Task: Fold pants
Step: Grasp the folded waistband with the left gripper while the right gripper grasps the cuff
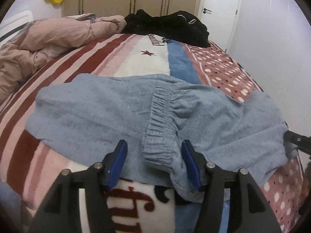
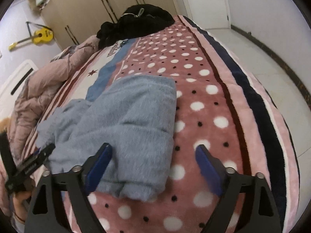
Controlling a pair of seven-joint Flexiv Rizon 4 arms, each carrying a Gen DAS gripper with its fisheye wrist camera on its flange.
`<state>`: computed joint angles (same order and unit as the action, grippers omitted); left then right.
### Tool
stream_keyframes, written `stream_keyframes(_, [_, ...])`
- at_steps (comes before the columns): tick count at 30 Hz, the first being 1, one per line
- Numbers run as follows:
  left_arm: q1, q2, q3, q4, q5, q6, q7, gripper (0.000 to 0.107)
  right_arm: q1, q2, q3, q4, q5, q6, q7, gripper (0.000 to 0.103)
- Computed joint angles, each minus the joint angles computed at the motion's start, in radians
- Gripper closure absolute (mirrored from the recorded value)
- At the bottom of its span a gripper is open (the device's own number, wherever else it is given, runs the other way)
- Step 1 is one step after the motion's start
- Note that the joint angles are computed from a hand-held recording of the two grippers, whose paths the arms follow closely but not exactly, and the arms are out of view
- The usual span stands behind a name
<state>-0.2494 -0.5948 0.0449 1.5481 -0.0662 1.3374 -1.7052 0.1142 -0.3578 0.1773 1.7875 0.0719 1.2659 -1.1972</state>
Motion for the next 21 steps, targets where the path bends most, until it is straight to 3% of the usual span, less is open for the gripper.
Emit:
stream_keyframes(2, [0.086, -0.002, -0.122, 0.027, -0.076, 0.045, 0.067, 0.035, -0.089, -0.045, 0.104, -0.089, 0.151, -0.071, -0.123, 0.014])
stream_keyframes(4, [0.136, -0.012, -0.203, 0.033, -0.148, 0.073, 0.127, 0.033, -0.114, -0.061, 0.137, -0.118, 0.223, -0.085, -0.187, 0.018])
stream_keyframes(6, [0.100, -0.035, -0.160, -0.018, -0.156, 0.051, 0.126, 0.032, -0.113, -0.062, 0.143, -0.130, 0.263, -0.092, -0.230, 0.033])
stream_keyframes(8, [0.076, -0.072, -0.126, -0.086, -0.163, 0.019, 0.112, 0.032, -0.097, -0.058, 0.128, -0.133, 0.276, -0.097, -0.246, 0.034])
stream_keyframes(10, [0.083, -0.109, -0.137, -0.151, -0.189, -0.042, 0.111, 0.032, -0.092, -0.056, 0.123, -0.137, 0.294, -0.104, -0.268, 0.044])
stream_keyframes(12, [0.087, -0.134, -0.147, -0.197, -0.206, -0.101, 0.118, 0.053, -0.084, -0.051, 0.110, -0.132, 0.305, -0.098, -0.270, 0.058])
stream_keyframes(13, [0.080, -0.145, -0.137, -0.223, -0.204, -0.138, 0.115, 0.073, -0.082, -0.047, 0.106, -0.124, 0.310, -0.087, -0.274, 0.062])
stream_keyframes(14, [0.068, -0.153, -0.120, -0.246, -0.193, -0.168, 0.107, 0.084, -0.077, -0.041, 0.101, -0.114, 0.314, -0.071, -0.274, 0.066])
stream_keyframes(16, [0.050, -0.156, -0.093, -0.257, -0.163, -0.158, 0.097, 0.088, -0.058, -0.023, 0.084, -0.078, 0.306, -0.026, -0.253, 0.072])
stream_keyframes(19, [-0.010, -0.153, 0.024, -0.279, -0.077, -0.141, -0.014, 0.089, -0.021, 0.006, 0.057, -0.014, 0.245, 0.040, -0.221, 0.077])
stream_keyframes(21, [0.016, -0.152, -0.001, -0.275, -0.078, -0.133, -0.027, 0.089, -0.046, 0.018, 0.088, -0.004, 0.275, 0.042, -0.227, 0.078])
